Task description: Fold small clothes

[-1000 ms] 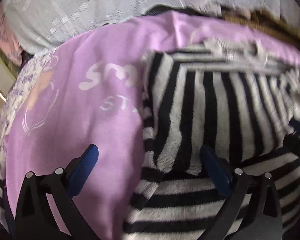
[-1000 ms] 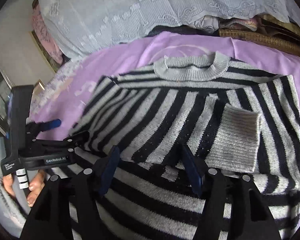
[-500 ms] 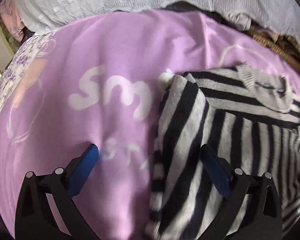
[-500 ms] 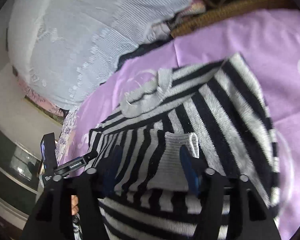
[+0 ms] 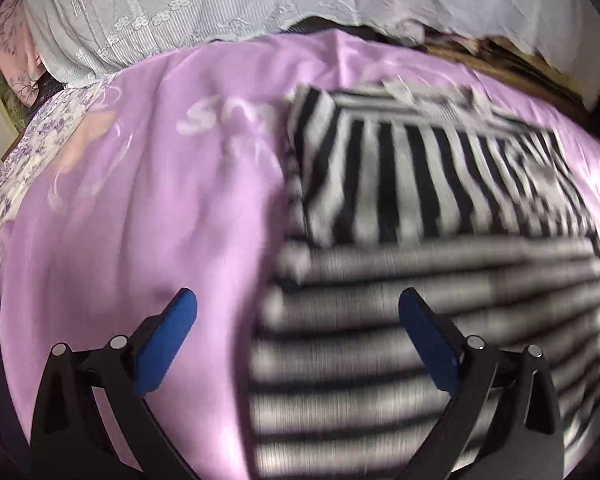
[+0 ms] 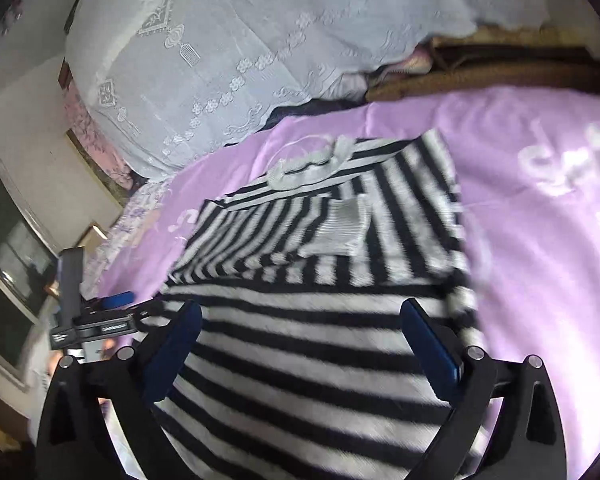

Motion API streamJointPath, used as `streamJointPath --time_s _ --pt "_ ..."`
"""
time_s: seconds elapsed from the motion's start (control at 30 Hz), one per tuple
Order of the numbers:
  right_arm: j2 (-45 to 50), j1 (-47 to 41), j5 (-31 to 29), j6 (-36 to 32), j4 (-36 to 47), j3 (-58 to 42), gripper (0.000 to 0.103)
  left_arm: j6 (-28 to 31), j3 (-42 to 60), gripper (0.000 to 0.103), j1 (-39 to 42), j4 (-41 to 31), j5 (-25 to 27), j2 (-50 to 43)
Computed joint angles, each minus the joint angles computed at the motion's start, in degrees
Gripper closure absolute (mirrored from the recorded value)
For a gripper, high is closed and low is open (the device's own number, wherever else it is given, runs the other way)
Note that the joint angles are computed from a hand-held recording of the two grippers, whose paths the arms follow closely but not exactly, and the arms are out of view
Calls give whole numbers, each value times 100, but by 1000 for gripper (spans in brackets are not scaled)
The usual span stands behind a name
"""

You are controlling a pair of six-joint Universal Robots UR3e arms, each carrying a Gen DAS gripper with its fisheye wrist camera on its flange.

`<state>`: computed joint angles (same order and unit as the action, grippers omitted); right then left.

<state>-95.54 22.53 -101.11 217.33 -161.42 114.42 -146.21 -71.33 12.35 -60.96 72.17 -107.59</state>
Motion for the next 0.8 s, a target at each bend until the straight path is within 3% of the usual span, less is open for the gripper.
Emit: streamJointPath --time_s 0.13,0.23,0.3,0.37,0.53,0.67,0.8 --pt "-673 452 -736 557 299 689 3 332 -799 5 363 -212 -312 631" --pt "-1177 558 -1263 1253 410 1287 3 659 -860 5 712 -827 -757 843" --pt "-1633 359 -1023 1453 550 1653 3 898 -991 5 975 -1219 -973 1022" --pt "-2141 -55 -349 1111 821 1941 3 1090 -1037 5 1181 -1559 -1151 1114" --pt "-2148 85 -185 1062 133 2368 3 1500 -1157 5 1448 -2076 -1395 1278" --pt "-2608 19 92 1150 -327 2867 4 2051 -1034 5 1700 -2891 -1626 1279" --pt "-2903 145 88 1311 -686 3241 4 2422 -1037 5 1804 -3256 -1727 1328"
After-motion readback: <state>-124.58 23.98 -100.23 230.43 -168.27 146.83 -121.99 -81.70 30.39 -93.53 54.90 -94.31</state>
